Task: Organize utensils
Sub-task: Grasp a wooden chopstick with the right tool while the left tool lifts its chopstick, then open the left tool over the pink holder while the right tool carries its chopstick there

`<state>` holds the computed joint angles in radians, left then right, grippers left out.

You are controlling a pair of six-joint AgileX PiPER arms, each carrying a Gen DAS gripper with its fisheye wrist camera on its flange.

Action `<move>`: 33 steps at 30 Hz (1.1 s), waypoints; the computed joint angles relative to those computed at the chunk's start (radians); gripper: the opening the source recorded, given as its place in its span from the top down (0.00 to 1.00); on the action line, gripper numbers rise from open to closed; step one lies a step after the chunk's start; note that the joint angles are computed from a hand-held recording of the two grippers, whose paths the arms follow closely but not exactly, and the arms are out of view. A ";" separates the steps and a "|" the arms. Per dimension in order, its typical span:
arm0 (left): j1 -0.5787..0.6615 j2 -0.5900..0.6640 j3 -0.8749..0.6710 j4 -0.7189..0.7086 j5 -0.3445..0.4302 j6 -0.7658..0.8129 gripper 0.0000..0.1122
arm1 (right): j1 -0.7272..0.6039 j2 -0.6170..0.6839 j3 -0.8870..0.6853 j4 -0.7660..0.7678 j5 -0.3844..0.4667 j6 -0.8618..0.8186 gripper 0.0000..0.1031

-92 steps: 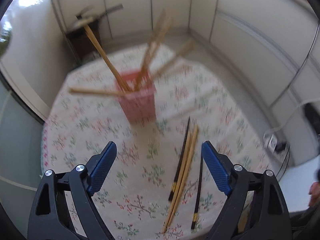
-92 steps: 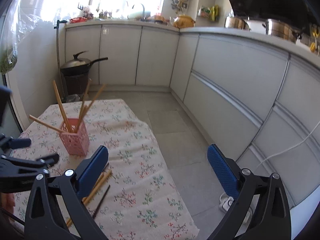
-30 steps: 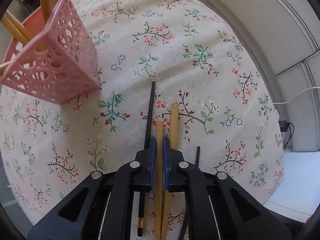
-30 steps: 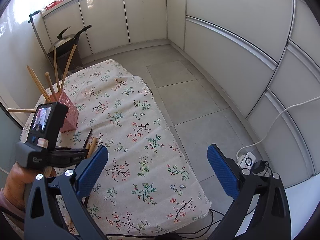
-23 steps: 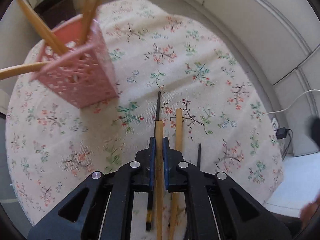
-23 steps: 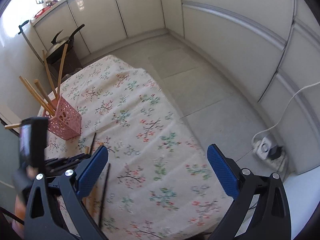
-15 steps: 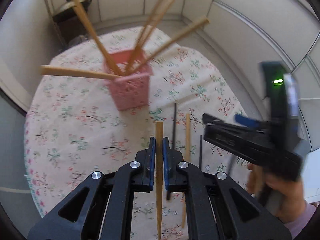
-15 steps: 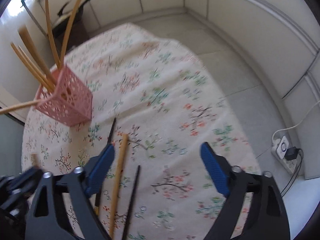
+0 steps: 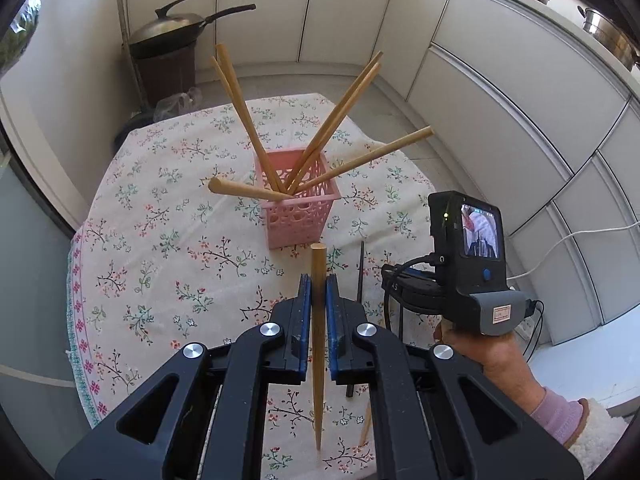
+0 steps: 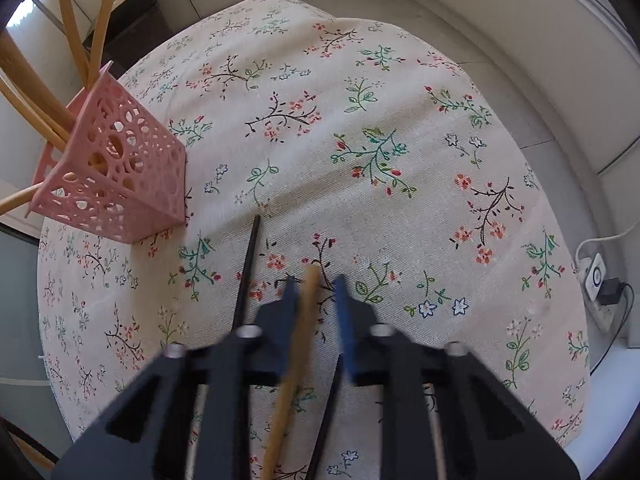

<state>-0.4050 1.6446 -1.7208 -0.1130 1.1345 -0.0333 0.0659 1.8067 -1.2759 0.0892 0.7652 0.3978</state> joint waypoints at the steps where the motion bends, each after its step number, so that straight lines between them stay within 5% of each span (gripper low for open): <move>1: 0.000 -0.002 0.000 -0.003 -0.003 0.000 0.94 | -0.009 -0.006 0.008 0.028 -0.007 -0.019 0.89; 11: -0.025 -0.089 0.043 0.052 -0.067 -0.042 0.94 | -0.013 -0.305 0.157 0.142 -0.096 -0.118 0.93; 22: -0.094 -0.209 0.086 0.155 -0.137 -0.160 0.94 | -0.073 -0.654 0.180 0.222 -0.009 -0.259 0.93; 27: -0.066 -0.184 -0.023 0.149 -0.135 -0.185 0.94 | -0.194 -0.717 0.128 0.391 0.052 -0.396 0.93; 33: -0.008 -0.050 -0.325 0.159 -0.088 -0.234 0.94 | -0.332 -0.707 0.062 0.594 0.114 -0.525 0.93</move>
<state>-0.4133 1.5945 -2.0454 0.0460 1.0470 -0.2668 -0.2661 1.0992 -1.2141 0.6835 0.8790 -0.1275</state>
